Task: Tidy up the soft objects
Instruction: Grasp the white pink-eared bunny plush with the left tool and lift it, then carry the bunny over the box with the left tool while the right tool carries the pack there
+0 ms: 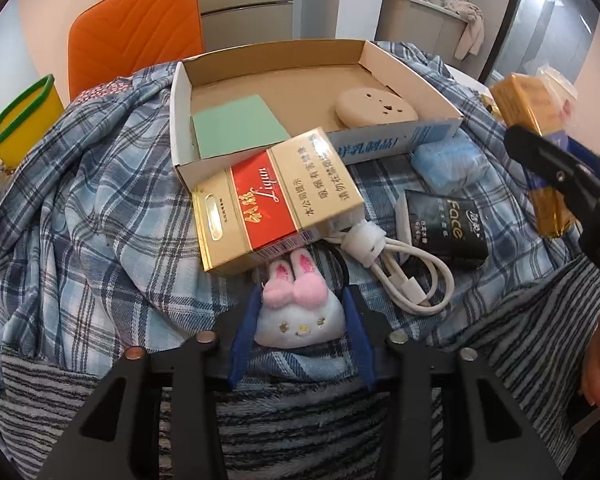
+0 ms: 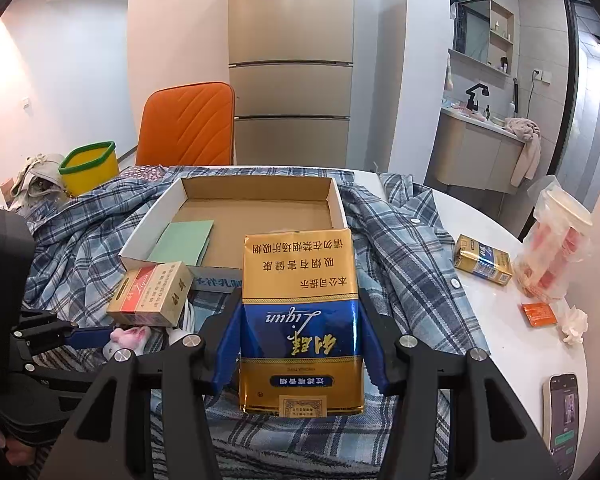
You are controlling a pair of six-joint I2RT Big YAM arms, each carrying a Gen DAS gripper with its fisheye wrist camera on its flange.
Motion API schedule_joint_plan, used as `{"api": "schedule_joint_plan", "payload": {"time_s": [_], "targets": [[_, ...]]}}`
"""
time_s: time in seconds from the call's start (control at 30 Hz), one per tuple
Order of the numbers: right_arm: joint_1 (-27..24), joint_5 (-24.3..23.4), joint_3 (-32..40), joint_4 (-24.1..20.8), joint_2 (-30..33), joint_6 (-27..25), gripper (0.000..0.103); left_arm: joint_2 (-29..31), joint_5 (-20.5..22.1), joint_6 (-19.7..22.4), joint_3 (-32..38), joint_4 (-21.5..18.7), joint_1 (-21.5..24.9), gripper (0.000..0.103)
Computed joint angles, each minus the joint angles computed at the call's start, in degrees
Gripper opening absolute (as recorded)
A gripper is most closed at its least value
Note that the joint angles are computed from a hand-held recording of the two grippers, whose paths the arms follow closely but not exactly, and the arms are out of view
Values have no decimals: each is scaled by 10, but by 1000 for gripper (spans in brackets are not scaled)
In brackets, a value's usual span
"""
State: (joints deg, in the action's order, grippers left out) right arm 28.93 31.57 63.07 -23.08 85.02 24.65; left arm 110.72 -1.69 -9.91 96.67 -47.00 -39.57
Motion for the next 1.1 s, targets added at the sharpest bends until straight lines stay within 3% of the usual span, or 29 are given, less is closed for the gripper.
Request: {"api": "schedule_joint_plan", "payload": {"time_s": [0.23,0.4,0.6,0.83,0.97,1.1], "targets": [[1,4,-7,14,-6,-5,55,-44,-14,19,-60,95,-10,30],[6,8,-26,58,-21,-20,55,-89,-26,36,-119,198,-18,30],[16,17,-45,107,-35,-45,55,-121,-41,59,-166,293,-24,29],[31,30,-63,159,-48,-79,55,-164,-67,83,-235,438,-32,29],[39,39,-80,202,-65,-98,55,-188,-97,97,-276,545,-34,29],[51,60,-75,211,-79,-121,55,-194,-100,108,-276,570,-30,29]]}}
